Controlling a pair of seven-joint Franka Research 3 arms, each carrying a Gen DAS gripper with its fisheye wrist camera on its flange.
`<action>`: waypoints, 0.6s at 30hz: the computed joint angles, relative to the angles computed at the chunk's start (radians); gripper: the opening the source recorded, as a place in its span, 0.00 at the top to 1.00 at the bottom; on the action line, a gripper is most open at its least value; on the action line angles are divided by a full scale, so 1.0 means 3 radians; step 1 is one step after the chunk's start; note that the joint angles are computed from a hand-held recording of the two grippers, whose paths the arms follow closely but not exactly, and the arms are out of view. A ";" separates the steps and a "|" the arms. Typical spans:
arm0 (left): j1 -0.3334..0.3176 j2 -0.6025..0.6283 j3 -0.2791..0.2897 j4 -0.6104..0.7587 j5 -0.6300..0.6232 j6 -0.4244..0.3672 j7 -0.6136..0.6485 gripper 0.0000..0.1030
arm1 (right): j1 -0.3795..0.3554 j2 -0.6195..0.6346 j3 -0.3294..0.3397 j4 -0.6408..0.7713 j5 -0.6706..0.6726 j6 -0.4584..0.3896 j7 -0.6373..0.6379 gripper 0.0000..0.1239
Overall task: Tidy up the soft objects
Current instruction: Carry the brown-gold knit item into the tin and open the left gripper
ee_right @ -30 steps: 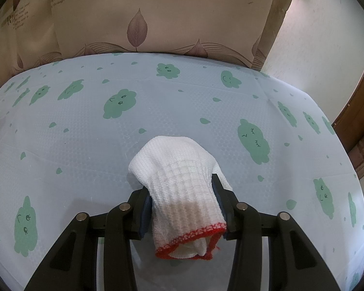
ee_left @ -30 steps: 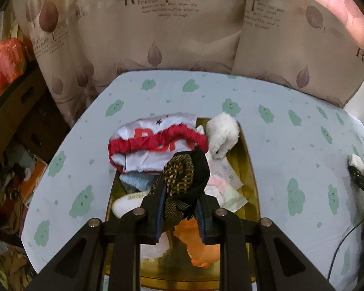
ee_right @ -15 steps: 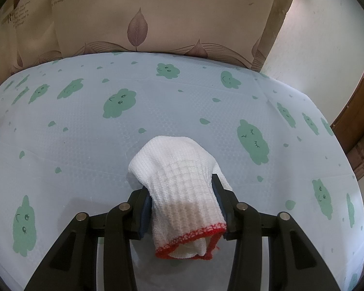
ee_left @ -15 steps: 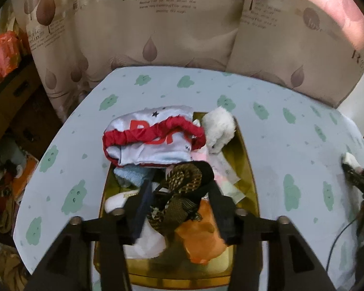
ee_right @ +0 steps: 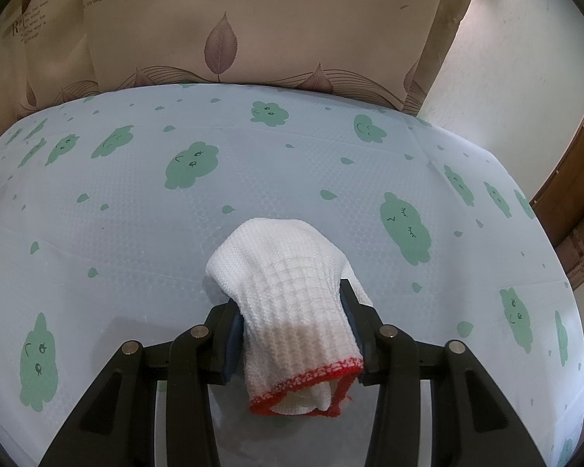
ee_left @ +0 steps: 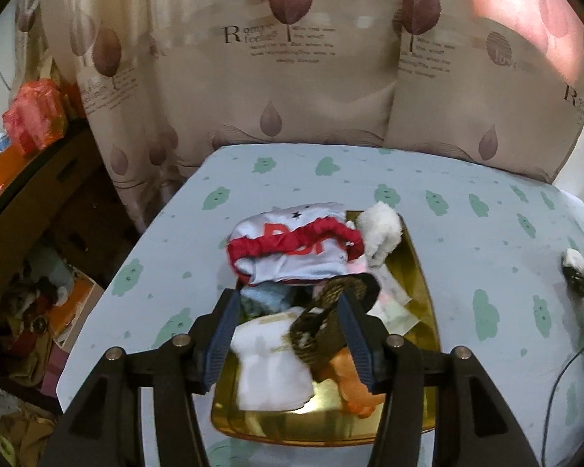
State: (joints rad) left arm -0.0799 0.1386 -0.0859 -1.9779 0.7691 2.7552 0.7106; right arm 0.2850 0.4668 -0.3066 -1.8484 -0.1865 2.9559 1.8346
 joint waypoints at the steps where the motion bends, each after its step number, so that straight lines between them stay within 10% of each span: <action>1: 0.0009 -0.0016 0.0010 -0.0036 0.0010 0.0024 -0.0011 0.48 | 0.0004 0.0001 -0.0003 0.0000 -0.0001 -0.0001 0.0003 0.66; 18: 0.0116 -0.0138 0.0086 -0.0375 0.1147 0.0116 -0.1116 0.48 | -0.0007 -0.0258 0.0095 -0.0153 0.0091 0.0051 0.0027 0.73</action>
